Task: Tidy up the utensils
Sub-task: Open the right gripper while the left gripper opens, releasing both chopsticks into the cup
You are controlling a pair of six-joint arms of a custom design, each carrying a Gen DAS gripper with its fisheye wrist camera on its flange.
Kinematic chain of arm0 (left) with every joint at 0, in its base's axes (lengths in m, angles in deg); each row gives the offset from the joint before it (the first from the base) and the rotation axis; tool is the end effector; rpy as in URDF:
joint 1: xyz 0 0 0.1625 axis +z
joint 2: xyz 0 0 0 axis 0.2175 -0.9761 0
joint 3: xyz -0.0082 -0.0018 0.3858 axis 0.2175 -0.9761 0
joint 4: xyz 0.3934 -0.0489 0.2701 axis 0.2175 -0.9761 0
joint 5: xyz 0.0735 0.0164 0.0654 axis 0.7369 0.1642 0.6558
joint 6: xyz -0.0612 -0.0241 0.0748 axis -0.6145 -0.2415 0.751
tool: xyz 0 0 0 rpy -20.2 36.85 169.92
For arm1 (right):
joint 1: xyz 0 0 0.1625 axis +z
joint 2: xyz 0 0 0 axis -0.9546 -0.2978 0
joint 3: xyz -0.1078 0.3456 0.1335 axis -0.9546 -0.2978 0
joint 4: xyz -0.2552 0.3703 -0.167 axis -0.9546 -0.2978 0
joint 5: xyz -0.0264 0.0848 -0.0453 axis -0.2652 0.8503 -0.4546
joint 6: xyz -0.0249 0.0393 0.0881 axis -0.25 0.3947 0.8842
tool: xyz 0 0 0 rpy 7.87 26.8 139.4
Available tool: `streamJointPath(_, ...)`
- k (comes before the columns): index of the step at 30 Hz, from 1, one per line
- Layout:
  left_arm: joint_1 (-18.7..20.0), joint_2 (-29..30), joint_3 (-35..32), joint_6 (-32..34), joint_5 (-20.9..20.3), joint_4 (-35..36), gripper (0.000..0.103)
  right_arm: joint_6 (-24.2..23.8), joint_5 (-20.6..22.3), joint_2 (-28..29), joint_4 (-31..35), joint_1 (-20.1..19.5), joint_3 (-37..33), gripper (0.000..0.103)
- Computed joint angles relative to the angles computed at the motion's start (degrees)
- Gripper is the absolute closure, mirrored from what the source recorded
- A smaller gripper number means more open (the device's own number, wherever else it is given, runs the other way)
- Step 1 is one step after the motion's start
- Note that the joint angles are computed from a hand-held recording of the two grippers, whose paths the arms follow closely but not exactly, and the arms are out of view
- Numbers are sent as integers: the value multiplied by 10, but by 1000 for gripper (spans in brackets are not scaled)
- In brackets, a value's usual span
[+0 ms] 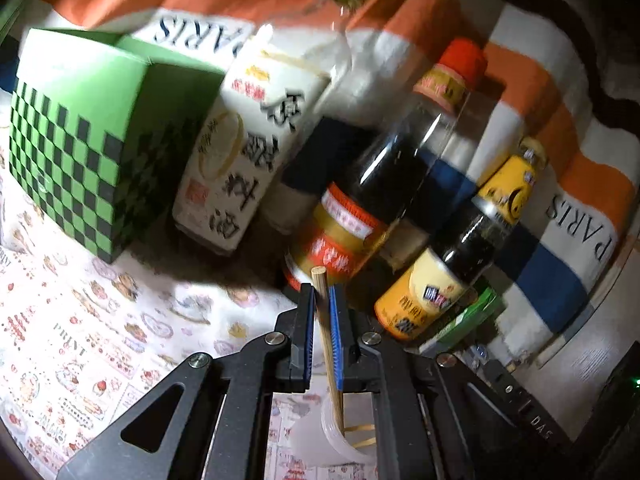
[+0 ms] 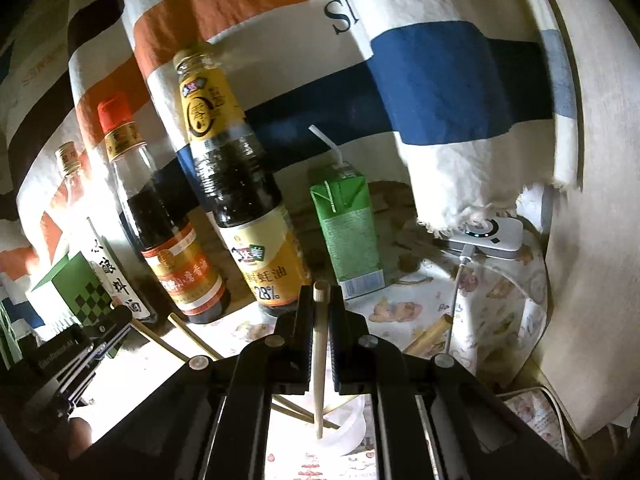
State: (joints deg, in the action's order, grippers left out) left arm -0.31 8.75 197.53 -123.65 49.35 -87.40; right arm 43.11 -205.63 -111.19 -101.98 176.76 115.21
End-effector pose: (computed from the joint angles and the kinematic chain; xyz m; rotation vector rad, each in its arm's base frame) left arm -0.3407 -0.2941 0.1161 0.3577 2.6368 -1.4537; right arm 0.1437 -0.2457 0.3219 0.1693 -2.1688 1.4924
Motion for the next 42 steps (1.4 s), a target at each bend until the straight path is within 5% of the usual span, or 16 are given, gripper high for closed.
streamJointPath(21, 23, 50, -34, 22, -37, 26, 95, 9, -69, 28, -7, 3, -18, 95)
streamJointPath(37, 11, 51, -32, 31, -18, 26, 95, 40, -83, 4, 41, -12, -23, 91)
streamJointPath(42, -2, 42, -22, 46, -4, 3, 77, 49, -84, -6, 57, -15, -25, 82)
